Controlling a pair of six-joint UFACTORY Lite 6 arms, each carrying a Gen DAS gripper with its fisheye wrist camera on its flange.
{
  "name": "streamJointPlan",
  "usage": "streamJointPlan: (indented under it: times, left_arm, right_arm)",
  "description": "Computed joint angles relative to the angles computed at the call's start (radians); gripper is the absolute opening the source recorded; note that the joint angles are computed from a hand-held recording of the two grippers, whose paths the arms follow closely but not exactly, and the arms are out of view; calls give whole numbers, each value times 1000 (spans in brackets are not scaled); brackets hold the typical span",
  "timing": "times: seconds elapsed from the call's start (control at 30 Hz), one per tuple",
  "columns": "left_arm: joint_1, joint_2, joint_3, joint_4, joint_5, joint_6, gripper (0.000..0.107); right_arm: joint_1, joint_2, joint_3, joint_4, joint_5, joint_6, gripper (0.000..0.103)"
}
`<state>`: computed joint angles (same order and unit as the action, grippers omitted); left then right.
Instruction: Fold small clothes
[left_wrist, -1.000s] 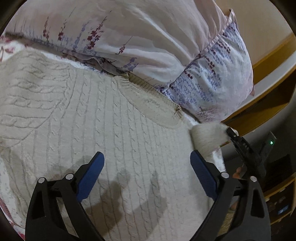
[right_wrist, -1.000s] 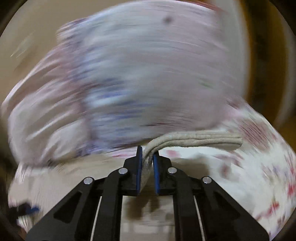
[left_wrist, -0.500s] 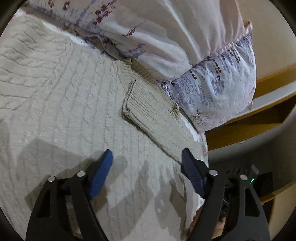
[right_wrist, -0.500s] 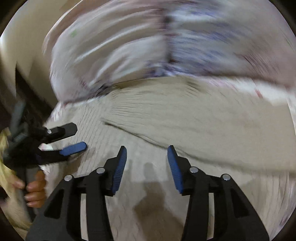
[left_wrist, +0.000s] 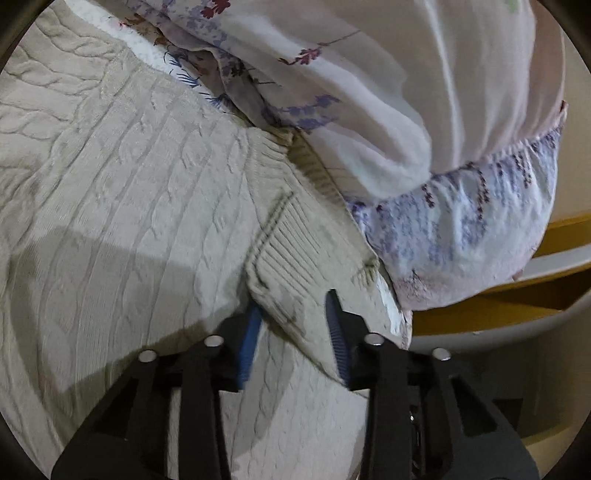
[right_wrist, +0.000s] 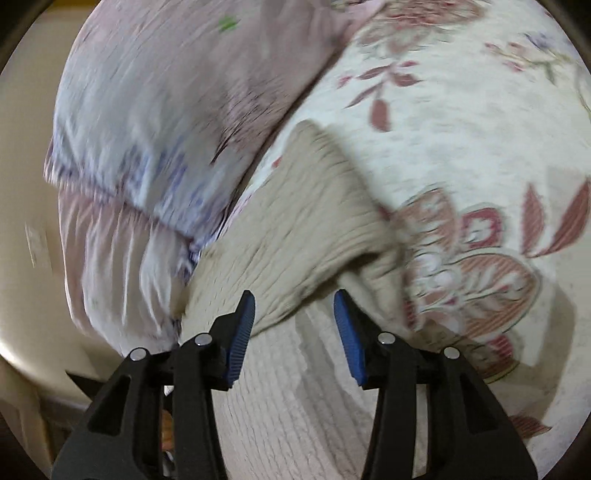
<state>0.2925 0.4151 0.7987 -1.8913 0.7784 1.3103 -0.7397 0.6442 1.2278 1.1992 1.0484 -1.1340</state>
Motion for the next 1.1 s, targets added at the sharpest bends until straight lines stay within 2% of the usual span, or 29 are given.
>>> streamJointPlan:
  times: [0.07, 0.1, 0.17, 0.23, 0.27, 0.37, 0.47, 0.6, 0.77, 0.87, 0.9, 1.0, 1.1]
  left_arm:
    - [-13, 9, 11, -22, -17, 18, 13]
    - [-21, 15, 22, -23, -27, 19, 9]
    - [-25, 11, 24, -28, -36, 34, 8]
    - [-13, -31, -5, -23, -21, 67, 7]
    - [-4, -58, -22, -11, -14, 77, 7]
    - [36, -152, -85, 38, 6, 101, 7]
    - [102, -288, -183, 90, -15, 139, 7]
    - [158, -317, -209, 157, -50, 138, 7]
    - [143, -223, -155, 156, -109, 138, 7]
    - [143, -203, -158, 145, -105, 147, 7]
    - [147, -211, -162, 162, -103, 141, 8]
    - [179, -242, -180, 230, -74, 103, 8]
    - [240, -324, -243, 267, -40, 132, 17]
  right_arm:
    - [9, 19, 17, 15, -15, 10, 41]
    - [16, 19, 20, 22, -28, 11, 40]
    - [47, 8, 11, 55, -72, -5, 33]
    - [78, -6, 12, 83, -130, -29, 14]
    - [79, -6, 14, 93, -142, -48, 11]
    - [84, -77, -55, 153, -139, -165, 8]
    - [86, -171, -169, 192, -147, -301, 8]
    - [119, -191, -237, 194, -231, -358, 8]
    - [201, -201, -275, 224, -381, -387, 9]
    - [220, -281, -339, 226, -451, -435, 29]
    - [216, -307, -357, 215, -452, -434, 39]
    - [195, -388, -416, 209, -407, -475, 40]
    - [249, -460, -454, 201, -378, -488, 40]
